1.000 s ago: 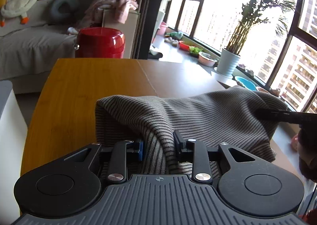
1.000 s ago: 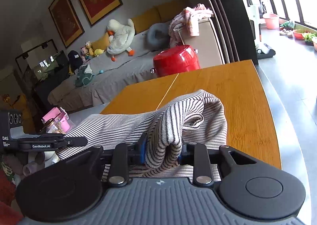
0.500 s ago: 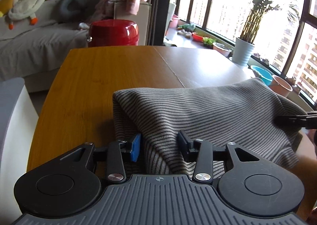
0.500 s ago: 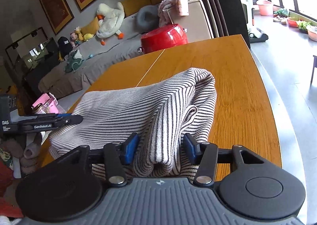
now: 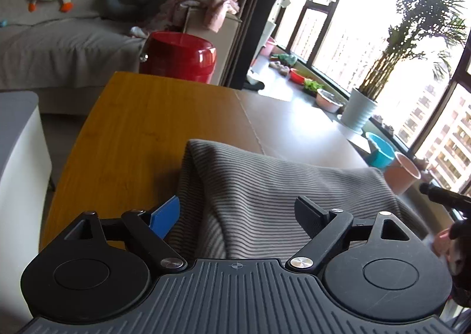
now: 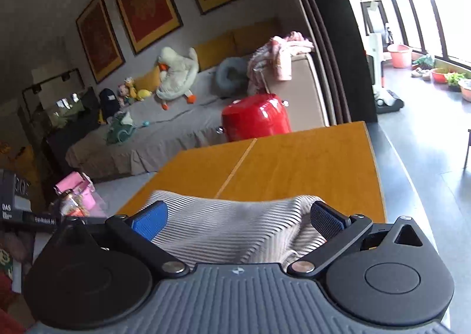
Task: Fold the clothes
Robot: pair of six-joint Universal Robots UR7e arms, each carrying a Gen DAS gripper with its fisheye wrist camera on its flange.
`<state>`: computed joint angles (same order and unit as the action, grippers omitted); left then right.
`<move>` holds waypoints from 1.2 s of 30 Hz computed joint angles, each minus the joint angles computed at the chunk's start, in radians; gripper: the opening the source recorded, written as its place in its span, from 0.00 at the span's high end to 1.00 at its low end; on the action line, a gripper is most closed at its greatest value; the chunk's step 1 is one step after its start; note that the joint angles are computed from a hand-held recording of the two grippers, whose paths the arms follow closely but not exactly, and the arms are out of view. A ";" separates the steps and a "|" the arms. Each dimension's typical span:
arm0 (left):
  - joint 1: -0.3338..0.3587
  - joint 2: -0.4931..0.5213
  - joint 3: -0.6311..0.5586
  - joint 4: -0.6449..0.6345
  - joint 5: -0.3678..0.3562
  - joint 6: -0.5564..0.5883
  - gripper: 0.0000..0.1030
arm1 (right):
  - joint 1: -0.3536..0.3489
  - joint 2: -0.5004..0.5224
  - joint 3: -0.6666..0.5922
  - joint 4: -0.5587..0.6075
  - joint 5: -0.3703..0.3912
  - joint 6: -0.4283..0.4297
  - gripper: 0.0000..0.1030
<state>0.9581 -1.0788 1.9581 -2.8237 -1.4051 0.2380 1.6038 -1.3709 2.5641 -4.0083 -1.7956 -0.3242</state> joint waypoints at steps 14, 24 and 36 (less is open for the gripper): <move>0.026 0.051 -0.030 0.178 -0.174 -0.034 0.00 | -0.125 0.062 -0.013 0.093 0.091 0.043 0.00; 0.019 0.213 -0.143 -0.018 -0.060 0.001 0.00 | -0.095 0.034 0.033 0.202 0.183 0.093 0.00; 0.036 0.231 -0.197 -0.105 -0.077 -0.050 0.00 | 0.004 0.162 0.005 0.100 0.068 0.064 0.00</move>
